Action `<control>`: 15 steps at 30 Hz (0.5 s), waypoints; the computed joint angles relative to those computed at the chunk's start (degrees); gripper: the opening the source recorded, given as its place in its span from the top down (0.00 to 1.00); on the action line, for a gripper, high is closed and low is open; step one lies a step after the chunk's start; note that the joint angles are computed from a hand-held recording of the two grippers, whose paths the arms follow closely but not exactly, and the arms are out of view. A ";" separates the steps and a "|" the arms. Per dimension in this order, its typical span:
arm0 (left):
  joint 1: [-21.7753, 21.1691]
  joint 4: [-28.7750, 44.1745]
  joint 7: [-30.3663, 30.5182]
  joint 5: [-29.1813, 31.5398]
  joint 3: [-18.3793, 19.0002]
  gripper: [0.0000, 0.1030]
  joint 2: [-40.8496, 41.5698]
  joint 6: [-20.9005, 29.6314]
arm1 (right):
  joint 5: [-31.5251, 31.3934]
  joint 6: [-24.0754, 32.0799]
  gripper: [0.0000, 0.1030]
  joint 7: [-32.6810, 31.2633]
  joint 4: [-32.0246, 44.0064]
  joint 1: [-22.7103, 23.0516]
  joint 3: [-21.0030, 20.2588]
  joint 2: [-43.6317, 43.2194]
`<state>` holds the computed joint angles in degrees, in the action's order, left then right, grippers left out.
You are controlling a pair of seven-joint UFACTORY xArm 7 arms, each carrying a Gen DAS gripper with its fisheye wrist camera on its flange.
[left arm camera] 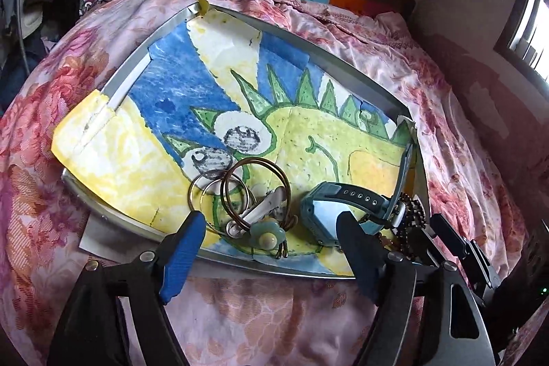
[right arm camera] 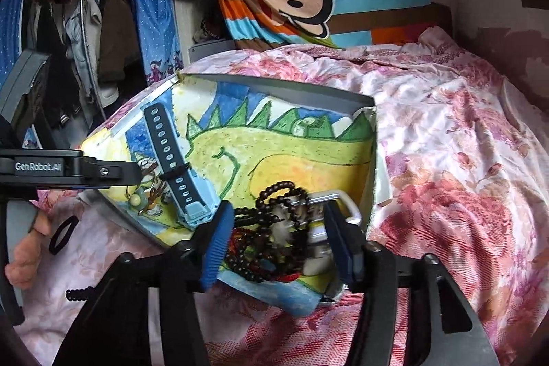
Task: Organize jewelry
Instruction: 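Withdraw both open tools from the tray toward the last items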
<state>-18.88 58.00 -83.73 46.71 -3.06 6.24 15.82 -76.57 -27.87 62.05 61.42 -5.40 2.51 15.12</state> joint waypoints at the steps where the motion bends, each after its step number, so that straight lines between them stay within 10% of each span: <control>1: -0.14 -0.33 -0.78 0.74 0.16 0.25 -0.64 0.33 | 0.44 -0.11 0.44 0.01 -0.37 -0.14 -0.12 -0.44; 15: 4.90 -8.36 -17.40 18.15 -9.50 0.00 -18.47 12.32 | 6.05 -6.78 0.01 -1.32 -10.99 0.02 -2.61 -14.35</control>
<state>-13.98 49.64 -101.13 64.86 -12.56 -12.23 28.14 -70.53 -34.65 60.73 50.43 -5.38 -0.10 0.76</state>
